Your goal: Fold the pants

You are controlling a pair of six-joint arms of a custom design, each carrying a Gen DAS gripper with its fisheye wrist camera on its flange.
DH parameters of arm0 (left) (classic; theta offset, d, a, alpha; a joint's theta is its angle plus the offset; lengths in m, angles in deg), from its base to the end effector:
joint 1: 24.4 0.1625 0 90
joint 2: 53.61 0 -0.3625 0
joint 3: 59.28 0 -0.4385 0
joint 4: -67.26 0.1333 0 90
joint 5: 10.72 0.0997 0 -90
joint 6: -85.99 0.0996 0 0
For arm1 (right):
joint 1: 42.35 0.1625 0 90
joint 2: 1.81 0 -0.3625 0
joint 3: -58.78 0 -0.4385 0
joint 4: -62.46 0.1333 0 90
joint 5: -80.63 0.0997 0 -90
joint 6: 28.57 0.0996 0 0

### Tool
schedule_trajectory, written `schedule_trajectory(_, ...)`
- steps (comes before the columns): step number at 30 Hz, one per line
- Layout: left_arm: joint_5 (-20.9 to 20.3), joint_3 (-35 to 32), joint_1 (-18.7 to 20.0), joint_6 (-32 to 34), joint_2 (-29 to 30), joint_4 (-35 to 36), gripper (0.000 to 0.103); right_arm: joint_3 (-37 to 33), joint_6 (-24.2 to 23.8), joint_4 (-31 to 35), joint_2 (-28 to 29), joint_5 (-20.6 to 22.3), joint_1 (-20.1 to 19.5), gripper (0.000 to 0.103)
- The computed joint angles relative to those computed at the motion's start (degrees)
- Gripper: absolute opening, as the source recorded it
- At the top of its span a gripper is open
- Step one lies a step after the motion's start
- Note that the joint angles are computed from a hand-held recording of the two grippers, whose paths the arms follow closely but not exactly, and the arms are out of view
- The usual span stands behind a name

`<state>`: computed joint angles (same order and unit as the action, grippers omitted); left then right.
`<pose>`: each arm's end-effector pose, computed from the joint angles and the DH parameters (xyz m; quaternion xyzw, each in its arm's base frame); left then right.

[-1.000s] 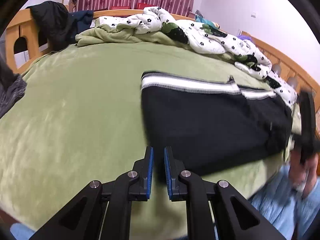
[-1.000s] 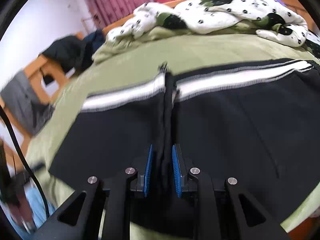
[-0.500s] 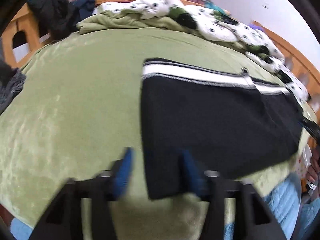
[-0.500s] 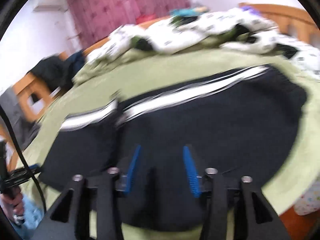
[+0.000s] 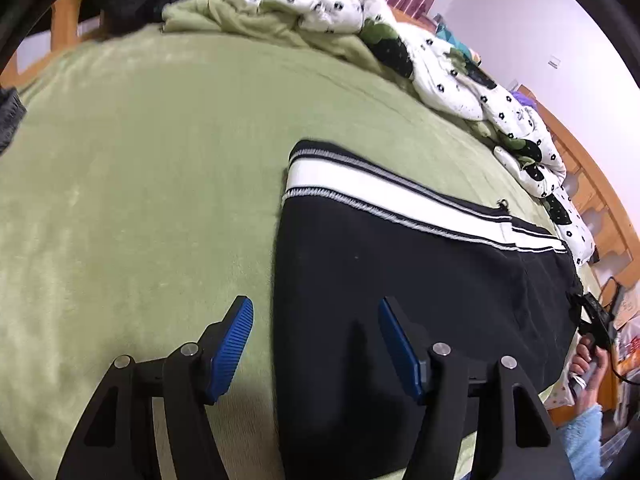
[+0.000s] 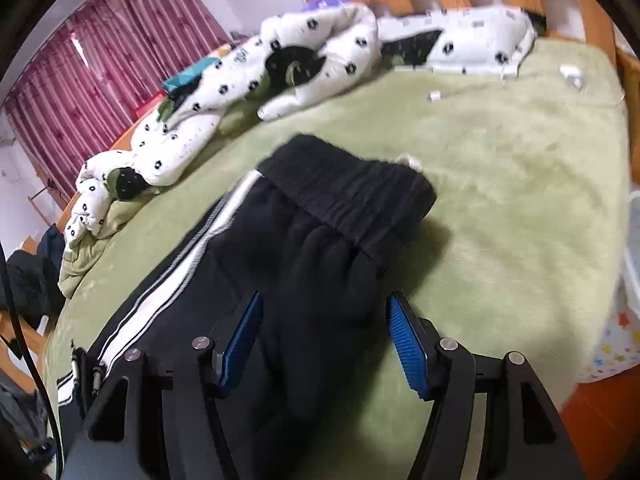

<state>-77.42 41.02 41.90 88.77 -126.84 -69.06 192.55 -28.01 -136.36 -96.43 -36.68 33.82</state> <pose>-0.0908 -0.6365 0.2565 0.1883 0.9477 -0.1972 0.1661 -0.0174 -0.4370 0.3097 -0.2337 -0.7744 0.5290 0.2566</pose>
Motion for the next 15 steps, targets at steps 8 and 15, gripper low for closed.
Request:
schedule_trajectory(8,-5.83,-5.05,3.19,1.2,4.68,3.8,0.051,-4.07,0.63,3.6,1.73,4.38,-2.63,0.052)
schedule_trajectory(15,-1.3,-2.88,-0.66,2.56,3.25,0.87,0.01,-7.91,-12.28,-8.25,8.85,-11.8,10.35,0.028)
